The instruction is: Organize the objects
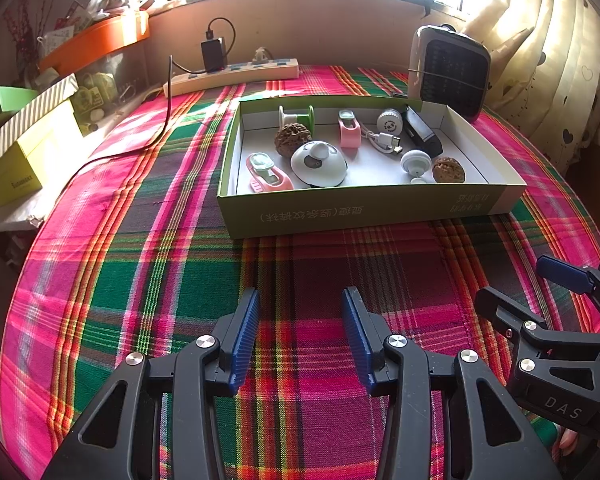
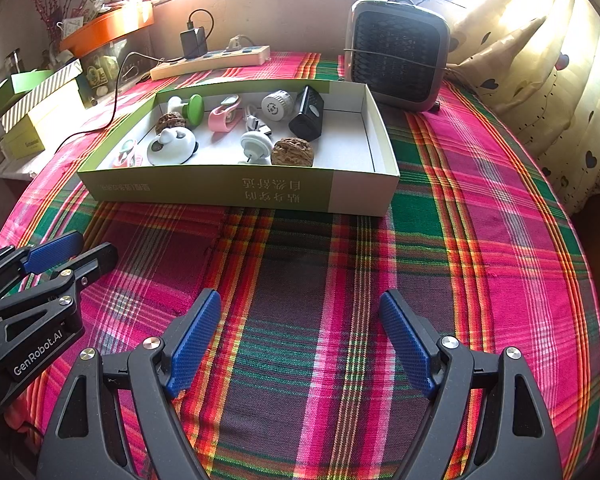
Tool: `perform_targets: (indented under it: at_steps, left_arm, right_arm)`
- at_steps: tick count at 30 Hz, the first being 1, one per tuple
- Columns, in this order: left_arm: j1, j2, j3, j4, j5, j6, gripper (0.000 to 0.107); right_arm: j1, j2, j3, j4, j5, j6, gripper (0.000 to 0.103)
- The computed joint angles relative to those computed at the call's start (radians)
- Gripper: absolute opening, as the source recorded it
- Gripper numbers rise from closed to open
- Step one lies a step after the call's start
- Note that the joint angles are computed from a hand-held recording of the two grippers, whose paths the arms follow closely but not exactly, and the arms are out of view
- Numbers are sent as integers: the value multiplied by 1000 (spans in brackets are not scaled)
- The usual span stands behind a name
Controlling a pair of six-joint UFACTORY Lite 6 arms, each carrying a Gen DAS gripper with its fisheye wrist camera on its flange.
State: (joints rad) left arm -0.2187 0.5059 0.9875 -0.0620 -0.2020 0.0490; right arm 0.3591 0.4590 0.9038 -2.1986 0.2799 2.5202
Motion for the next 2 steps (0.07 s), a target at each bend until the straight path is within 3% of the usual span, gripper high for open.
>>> perform_targets:
  at_steps: [2]
  left_arm:
    - [0, 0, 0, 0, 0, 0, 41]
  right_arm:
    - [0, 0, 0, -1, 0, 0, 81]
